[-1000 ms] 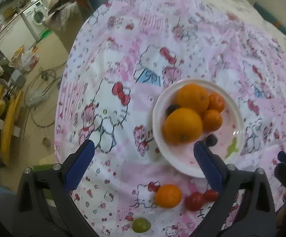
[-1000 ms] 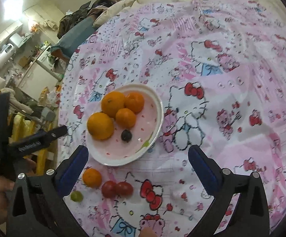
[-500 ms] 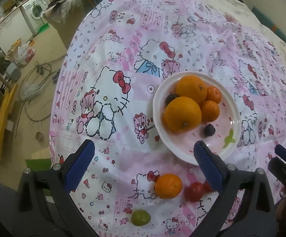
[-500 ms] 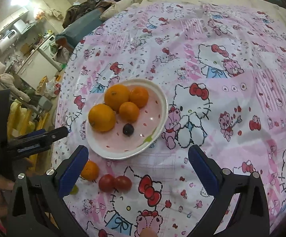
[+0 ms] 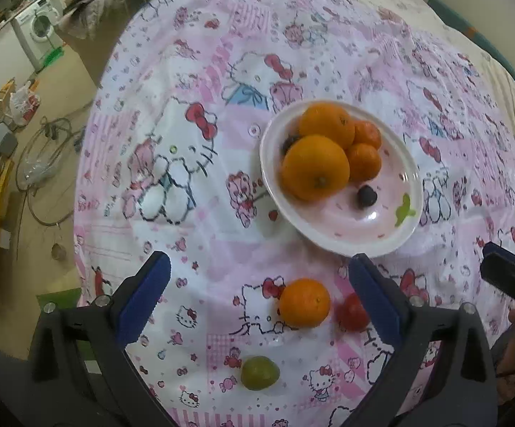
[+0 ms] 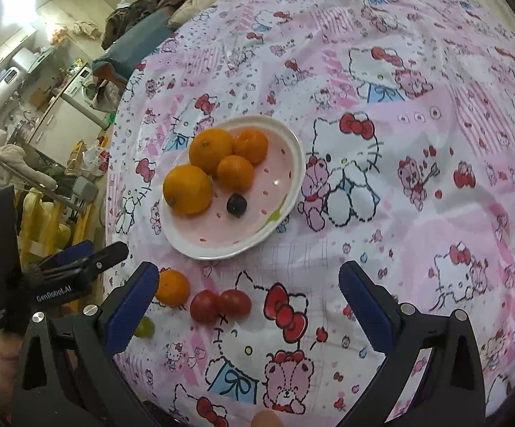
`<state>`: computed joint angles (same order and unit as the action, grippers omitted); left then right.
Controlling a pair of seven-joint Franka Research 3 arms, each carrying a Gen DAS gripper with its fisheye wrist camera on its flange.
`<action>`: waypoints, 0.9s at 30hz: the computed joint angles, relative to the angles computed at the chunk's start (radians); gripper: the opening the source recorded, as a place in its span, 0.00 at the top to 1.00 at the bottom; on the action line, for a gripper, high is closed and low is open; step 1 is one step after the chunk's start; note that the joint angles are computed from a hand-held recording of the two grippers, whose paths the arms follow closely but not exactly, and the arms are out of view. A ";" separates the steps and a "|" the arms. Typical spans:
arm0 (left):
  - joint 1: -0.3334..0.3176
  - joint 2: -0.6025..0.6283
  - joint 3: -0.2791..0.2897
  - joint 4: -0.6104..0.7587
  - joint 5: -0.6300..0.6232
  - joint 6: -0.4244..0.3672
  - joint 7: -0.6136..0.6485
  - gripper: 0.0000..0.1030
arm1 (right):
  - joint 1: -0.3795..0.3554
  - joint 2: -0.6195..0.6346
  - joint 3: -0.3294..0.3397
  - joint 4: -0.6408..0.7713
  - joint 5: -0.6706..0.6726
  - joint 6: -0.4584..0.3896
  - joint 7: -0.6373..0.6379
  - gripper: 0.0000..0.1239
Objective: Organize fruits
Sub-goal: 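Withdraw both tools from the plate toward the remaining fruit, then grasp the last loose tangerine with the left tool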
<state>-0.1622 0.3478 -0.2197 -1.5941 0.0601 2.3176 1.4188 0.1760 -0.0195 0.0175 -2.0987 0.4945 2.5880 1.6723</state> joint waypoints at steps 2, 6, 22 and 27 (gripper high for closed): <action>0.003 0.013 -0.007 0.009 -0.010 -0.028 0.022 0.04 | -0.002 0.009 -0.003 0.008 0.047 -0.015 -0.003 0.17; -0.004 0.065 -0.014 0.057 -0.022 -0.135 0.047 0.05 | -0.008 0.024 -0.005 0.019 0.022 -0.025 0.064 0.17; -0.019 0.103 -0.037 0.072 -0.075 -0.192 0.149 0.62 | -0.008 0.054 0.000 0.048 -0.018 -0.094 0.126 0.17; -0.007 0.086 -0.037 0.059 -0.106 -0.191 0.152 0.62 | -0.004 0.088 0.006 0.079 0.008 -0.129 0.113 0.17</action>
<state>-0.1692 0.4335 -0.2567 -1.5346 -0.0454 2.1265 1.5707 0.1722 0.0685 0.0238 -2.0196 0.5029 2.4595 1.7853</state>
